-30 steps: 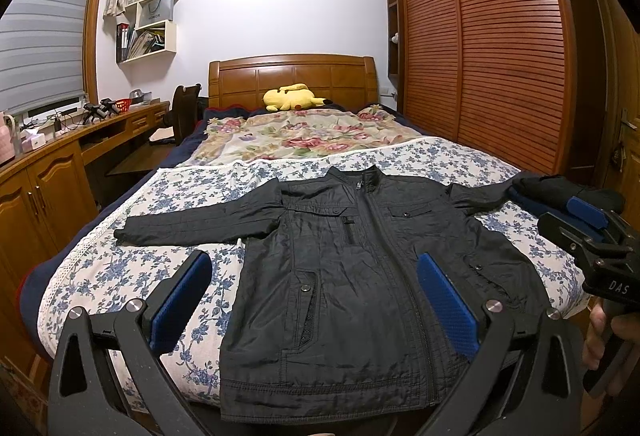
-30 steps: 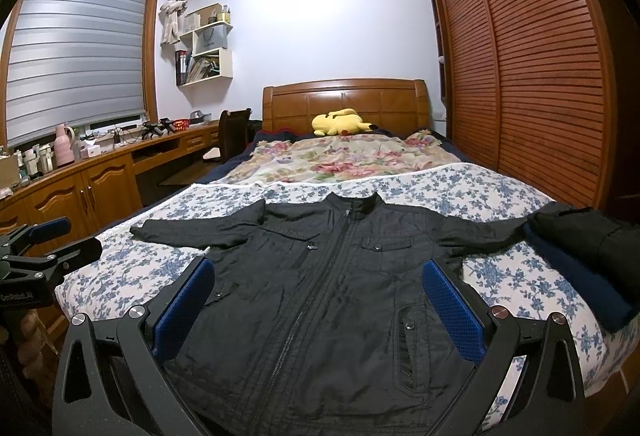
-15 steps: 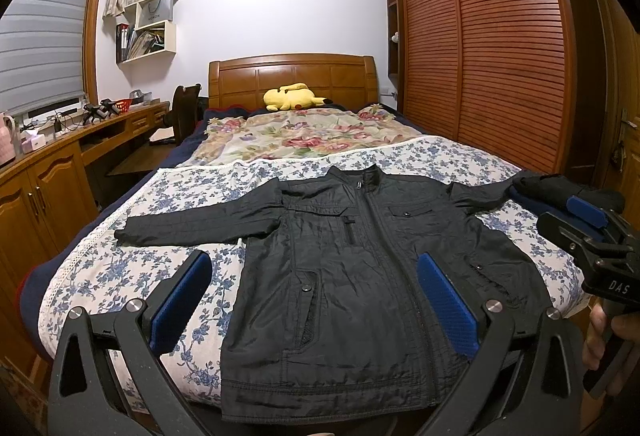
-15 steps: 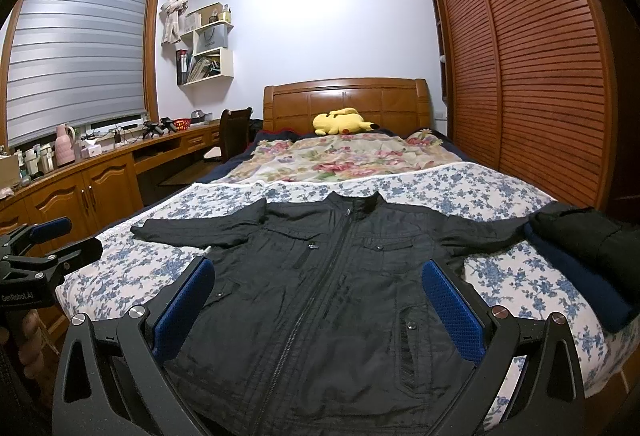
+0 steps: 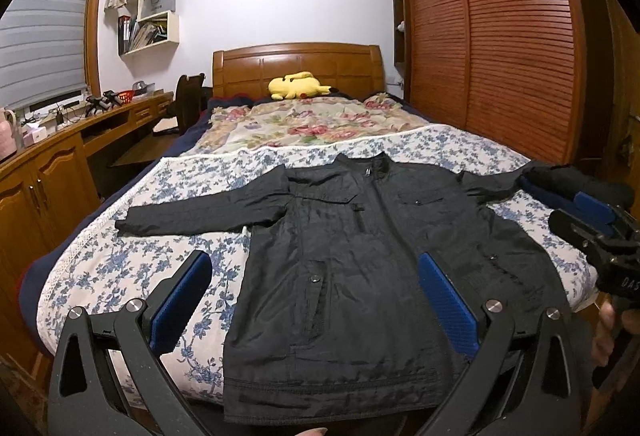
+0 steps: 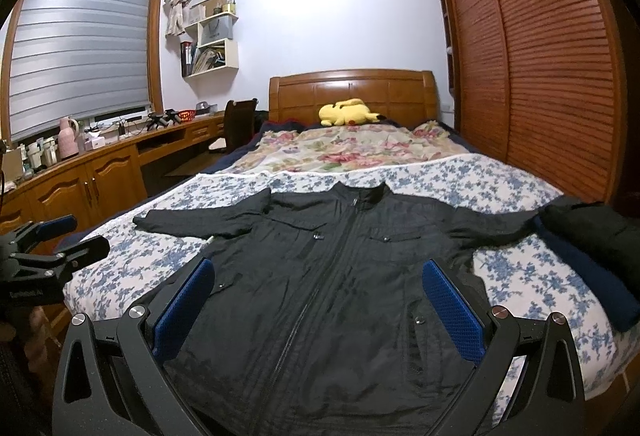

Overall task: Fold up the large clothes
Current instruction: 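Move the left tool toward the jacket sleeve nearest it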

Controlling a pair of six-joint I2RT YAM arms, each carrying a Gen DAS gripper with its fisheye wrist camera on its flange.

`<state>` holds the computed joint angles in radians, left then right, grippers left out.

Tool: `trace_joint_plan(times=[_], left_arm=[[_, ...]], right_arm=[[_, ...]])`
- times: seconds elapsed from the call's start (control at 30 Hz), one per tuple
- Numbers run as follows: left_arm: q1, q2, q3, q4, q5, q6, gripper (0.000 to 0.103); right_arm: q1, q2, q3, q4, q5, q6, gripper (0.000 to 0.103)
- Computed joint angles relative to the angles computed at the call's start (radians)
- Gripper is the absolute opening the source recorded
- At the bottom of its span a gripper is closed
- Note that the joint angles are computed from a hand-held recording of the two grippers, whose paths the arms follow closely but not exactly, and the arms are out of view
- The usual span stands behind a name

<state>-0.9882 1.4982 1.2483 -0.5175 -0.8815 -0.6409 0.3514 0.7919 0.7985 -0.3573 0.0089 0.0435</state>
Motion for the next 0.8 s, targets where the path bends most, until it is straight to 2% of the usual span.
trace_joint_plan(times=[0.13,0.27,0.5,0.67,0.8], left_arm=[[0.042,0.000,-0.031,0.036,0.061,0.011,0.103],[0.072,0.016,-0.040,0.056,0.081,0.017,0.103],[0.121,0.046,-0.022,0.046,0.123,0.016,0.103],[0.169,0.072,-0.016,0.074,0.149,0.029,0.103],[0.205,0.107,0.013,0.045,0.154,-0.001,0.103]], right_arm=[[-0.037,0.039,-0.001,0.016,-0.038,-0.001,0.103],[-0.067,0.082,0.008,0.029,-0.073,-0.005,0.103],[-0.084,0.183,0.048,0.063,-0.103,-0.043,0.103],[-0.135,0.302,0.077,0.138,-0.205,-0.118,0.103],[-0.172,0.422,0.132,0.177,-0.286,-0.170,0.103]])
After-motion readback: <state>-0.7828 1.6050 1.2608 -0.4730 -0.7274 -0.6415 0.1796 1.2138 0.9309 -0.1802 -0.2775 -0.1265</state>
